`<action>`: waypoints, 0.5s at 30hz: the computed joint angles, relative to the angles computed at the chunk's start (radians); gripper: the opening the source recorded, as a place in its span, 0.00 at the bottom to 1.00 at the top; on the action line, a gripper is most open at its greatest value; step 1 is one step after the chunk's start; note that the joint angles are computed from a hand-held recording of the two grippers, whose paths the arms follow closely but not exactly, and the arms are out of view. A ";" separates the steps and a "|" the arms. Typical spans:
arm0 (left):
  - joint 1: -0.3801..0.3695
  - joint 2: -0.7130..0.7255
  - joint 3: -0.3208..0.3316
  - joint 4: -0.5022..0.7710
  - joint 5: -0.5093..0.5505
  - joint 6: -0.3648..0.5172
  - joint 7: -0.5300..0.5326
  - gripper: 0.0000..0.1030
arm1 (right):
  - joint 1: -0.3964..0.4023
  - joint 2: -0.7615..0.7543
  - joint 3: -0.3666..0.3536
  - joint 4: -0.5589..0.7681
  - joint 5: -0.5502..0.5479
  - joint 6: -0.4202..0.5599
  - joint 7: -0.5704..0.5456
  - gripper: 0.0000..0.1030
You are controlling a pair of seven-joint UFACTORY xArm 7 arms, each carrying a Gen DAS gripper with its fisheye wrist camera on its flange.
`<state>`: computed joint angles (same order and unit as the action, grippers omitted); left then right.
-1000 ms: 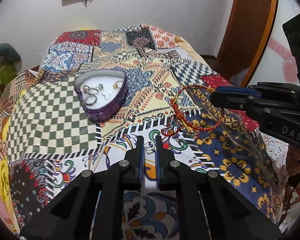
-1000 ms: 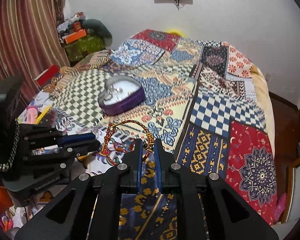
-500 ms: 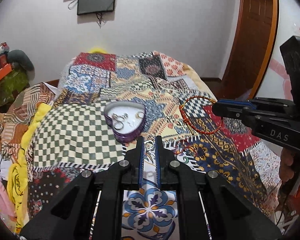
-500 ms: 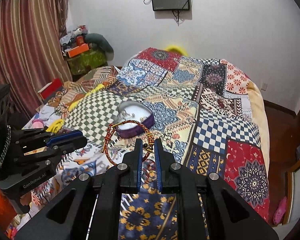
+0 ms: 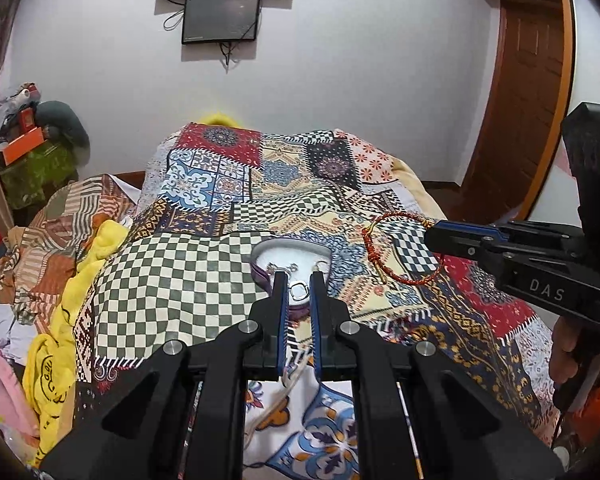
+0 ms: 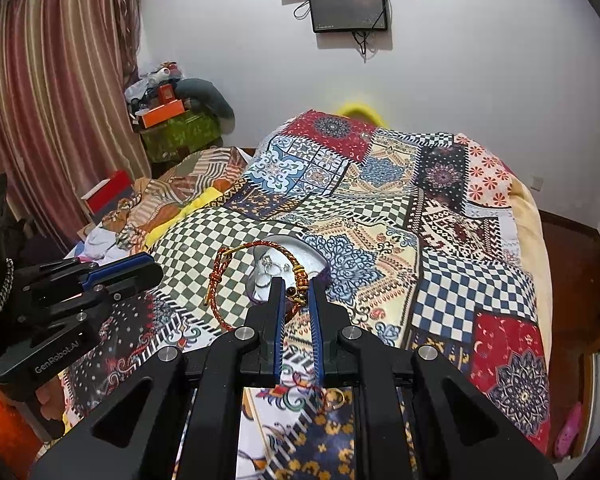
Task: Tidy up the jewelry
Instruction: 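Carry the red bracelet over the purple heart tin and open the right tool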
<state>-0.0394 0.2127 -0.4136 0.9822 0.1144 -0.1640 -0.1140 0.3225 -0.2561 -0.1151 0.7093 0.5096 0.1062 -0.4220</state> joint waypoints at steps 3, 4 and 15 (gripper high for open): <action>-0.023 0.034 0.032 0.035 -0.005 0.005 0.003 0.08 | 0.029 0.043 -0.026 0.039 0.046 0.005 -0.039 0.10; -0.031 0.044 0.041 0.046 -0.009 0.007 0.005 0.08 | 0.035 0.059 -0.031 0.054 0.072 0.008 -0.060 0.10; -0.050 0.197 0.057 0.231 -0.056 0.065 0.067 0.08 | -0.065 0.216 0.054 0.202 0.181 0.077 -0.165 0.10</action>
<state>-0.0897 0.4101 -0.3563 1.2134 0.0582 -0.0990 -0.0474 0.2575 -0.0406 -0.0616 0.9118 0.6910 0.1829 -0.5870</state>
